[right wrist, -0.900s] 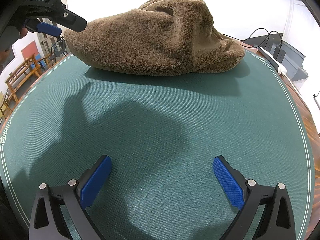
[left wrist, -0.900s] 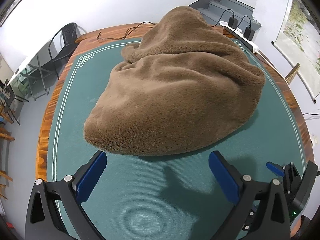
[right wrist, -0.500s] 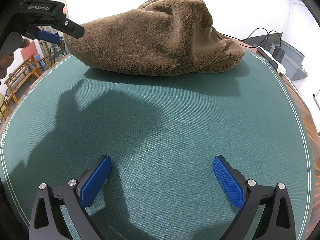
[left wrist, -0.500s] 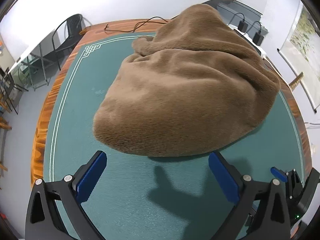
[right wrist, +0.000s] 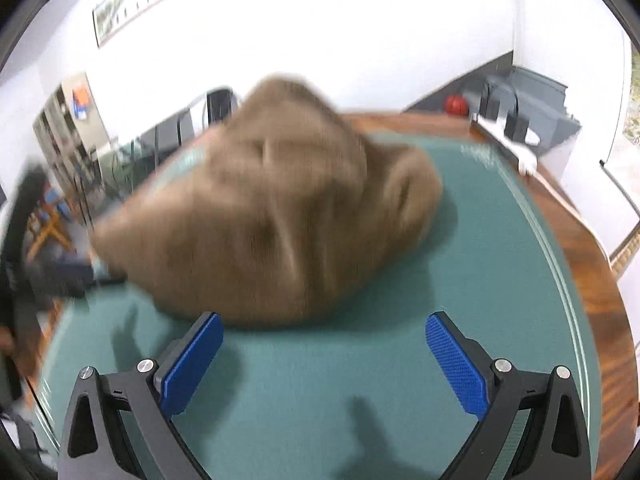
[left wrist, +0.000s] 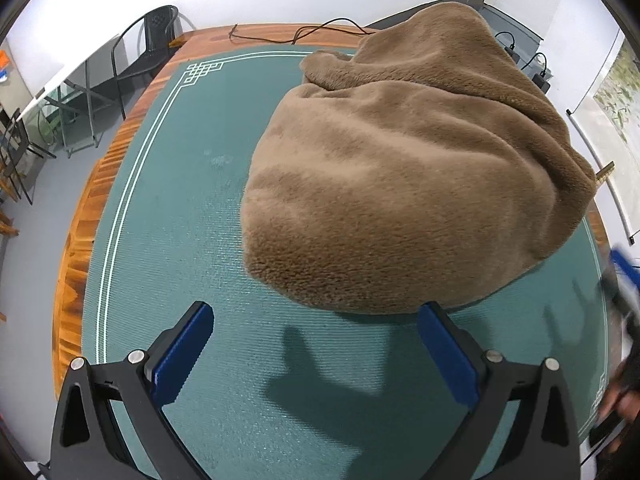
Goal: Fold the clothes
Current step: 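Move the right gripper over the crumpled brown fleece sweater, then close the right gripper on the brown sweater and lift it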
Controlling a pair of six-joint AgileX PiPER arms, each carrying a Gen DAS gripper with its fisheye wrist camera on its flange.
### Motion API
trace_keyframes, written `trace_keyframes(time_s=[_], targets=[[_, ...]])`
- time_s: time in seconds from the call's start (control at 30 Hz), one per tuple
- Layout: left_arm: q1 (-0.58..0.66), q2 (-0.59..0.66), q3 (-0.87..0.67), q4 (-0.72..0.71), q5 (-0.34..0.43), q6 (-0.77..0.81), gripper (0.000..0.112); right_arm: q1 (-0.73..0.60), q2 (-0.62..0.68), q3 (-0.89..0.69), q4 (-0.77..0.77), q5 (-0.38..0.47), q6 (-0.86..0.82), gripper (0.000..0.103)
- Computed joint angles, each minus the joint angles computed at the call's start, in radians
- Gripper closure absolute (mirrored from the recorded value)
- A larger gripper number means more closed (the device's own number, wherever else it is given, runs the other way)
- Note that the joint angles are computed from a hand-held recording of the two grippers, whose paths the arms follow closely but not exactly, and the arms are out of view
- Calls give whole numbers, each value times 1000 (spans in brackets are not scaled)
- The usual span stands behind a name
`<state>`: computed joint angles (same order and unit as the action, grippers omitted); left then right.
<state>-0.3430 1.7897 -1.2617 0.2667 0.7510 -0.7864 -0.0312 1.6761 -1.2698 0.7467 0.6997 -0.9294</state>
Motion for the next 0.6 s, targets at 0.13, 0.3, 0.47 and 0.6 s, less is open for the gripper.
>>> trace_keyframes(time_s=[0.13, 0.3, 0.47, 0.6], targets=[[22, 8, 8, -35, -23, 31, 10, 59, 77, -167, -36, 4, 79, 0], [48, 6, 25, -75, -34, 61, 10, 176, 236, -421, -231, 12, 221, 0], [88, 10, 45, -70, -56, 56, 10, 286, 399, -650, -482, 61, 398, 0], [118, 9, 67, -71, -73, 53, 10, 326, 514, -811, -603, 102, 503, 0]])
